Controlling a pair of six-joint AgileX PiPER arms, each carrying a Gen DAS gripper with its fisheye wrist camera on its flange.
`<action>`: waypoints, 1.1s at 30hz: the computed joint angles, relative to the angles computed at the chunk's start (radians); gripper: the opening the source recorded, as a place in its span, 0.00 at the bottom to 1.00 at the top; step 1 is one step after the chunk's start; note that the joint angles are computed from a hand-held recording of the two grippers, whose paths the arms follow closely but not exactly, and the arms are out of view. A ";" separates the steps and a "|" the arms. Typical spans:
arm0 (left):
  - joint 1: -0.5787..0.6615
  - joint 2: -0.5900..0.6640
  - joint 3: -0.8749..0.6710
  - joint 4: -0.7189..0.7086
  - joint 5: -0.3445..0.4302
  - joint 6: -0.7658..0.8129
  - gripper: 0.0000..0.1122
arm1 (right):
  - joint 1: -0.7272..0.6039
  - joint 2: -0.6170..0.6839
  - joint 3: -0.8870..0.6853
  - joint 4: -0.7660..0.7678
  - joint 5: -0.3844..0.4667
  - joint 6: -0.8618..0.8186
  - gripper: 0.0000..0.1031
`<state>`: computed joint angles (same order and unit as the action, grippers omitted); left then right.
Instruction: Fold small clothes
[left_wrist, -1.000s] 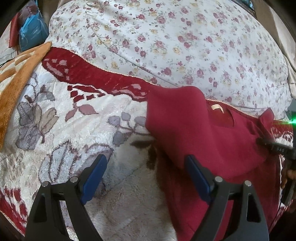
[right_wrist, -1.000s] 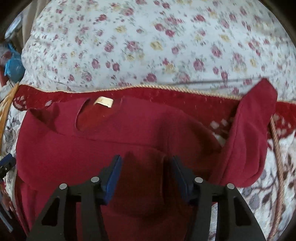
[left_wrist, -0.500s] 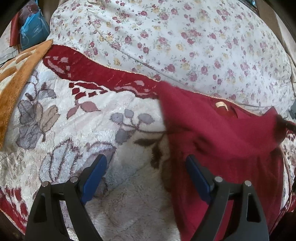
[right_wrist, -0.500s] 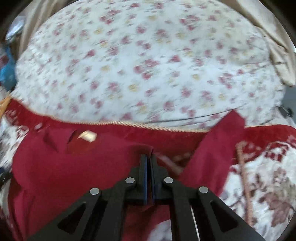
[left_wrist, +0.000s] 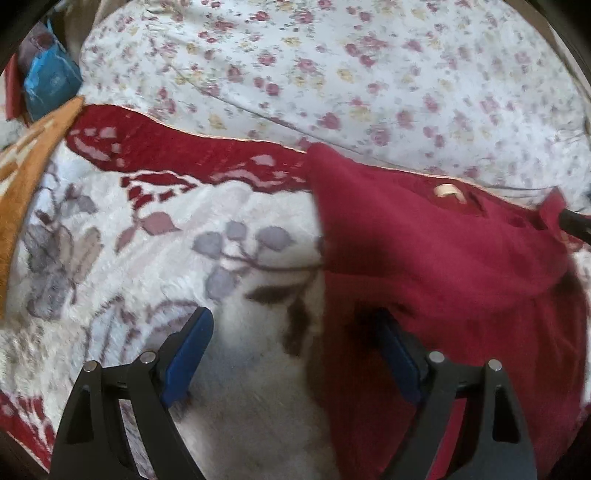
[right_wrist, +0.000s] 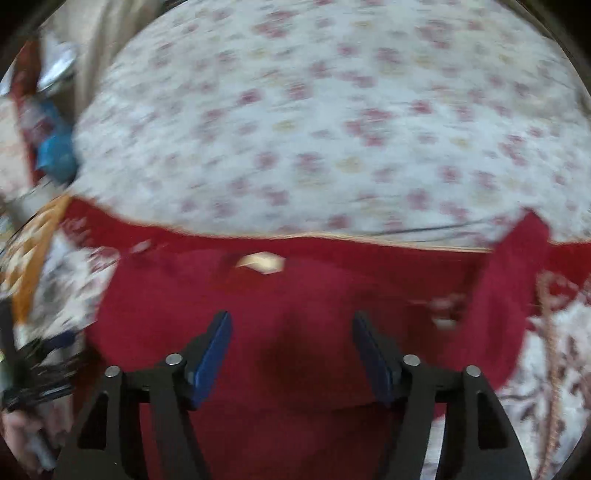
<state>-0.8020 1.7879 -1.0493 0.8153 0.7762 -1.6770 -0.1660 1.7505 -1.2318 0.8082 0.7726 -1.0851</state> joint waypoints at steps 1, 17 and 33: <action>0.009 -0.001 0.006 0.002 -0.004 -0.017 0.77 | 0.029 0.014 -0.010 0.001 0.029 0.006 0.71; 0.052 -0.150 0.197 0.067 -0.200 -0.275 0.74 | 0.533 0.501 -0.638 -0.305 0.196 0.312 0.11; 0.009 -0.228 0.247 0.140 -0.160 -0.382 0.73 | 0.446 0.453 -0.595 -0.091 0.230 0.297 0.68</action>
<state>-0.7932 1.5596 -0.8020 0.9549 0.6166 -2.0586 0.2803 2.2035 -1.8268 0.7175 1.0030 -0.7879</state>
